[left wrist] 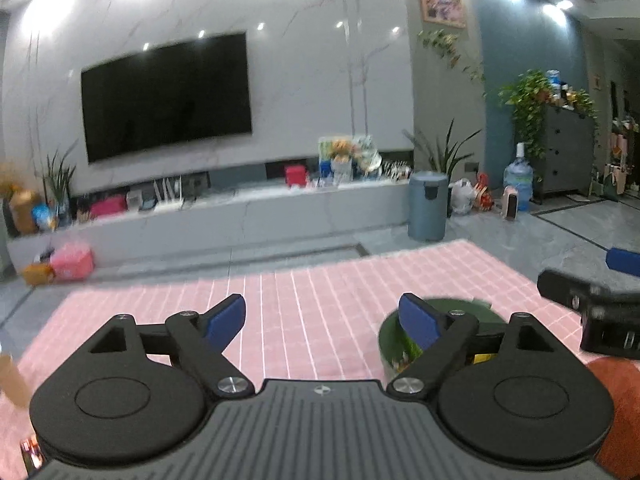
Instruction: Organize fruits
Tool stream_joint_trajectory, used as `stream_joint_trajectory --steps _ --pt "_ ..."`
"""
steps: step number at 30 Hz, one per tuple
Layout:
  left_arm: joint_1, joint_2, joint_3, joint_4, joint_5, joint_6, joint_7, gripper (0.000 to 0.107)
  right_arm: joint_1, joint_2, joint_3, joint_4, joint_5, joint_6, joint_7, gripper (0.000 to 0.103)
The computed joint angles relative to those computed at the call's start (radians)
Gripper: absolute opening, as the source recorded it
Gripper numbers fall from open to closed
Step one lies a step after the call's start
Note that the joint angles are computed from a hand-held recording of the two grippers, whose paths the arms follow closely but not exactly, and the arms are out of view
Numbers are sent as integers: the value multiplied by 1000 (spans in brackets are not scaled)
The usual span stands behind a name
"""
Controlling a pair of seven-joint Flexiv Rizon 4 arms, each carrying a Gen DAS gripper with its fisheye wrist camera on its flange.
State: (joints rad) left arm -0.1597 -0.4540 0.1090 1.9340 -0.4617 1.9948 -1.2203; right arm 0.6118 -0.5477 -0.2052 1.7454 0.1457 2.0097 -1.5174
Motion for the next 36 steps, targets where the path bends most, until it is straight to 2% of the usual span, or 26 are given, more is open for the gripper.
stream_joint_trajectory --steps 3,6,8,16,20,36 --pt "9 -9 0 3 -16 -48 -20 101 25 -16 -25 18 1 -9 -24 98" --pt "-64 -38 84 -18 -65 -97 -11 101 39 -34 -36 28 -8 -23 -43 98" --pt "-106 -52 132 -19 -83 -115 -9 101 28 -46 -23 26 -29 -37 -43 98" --pt "-164 -84 211 -7 -72 -165 -25 101 -28 -83 28 9 -116 -84 -4 98" --pt "-177 -79 230 6 -51 -165 -52 101 -52 -83 58 12 -148 -79 28 98" --pt "-191 -69 265 -2 33 -215 -112 101 -66 -80 59 19 -179 -88 88 98"
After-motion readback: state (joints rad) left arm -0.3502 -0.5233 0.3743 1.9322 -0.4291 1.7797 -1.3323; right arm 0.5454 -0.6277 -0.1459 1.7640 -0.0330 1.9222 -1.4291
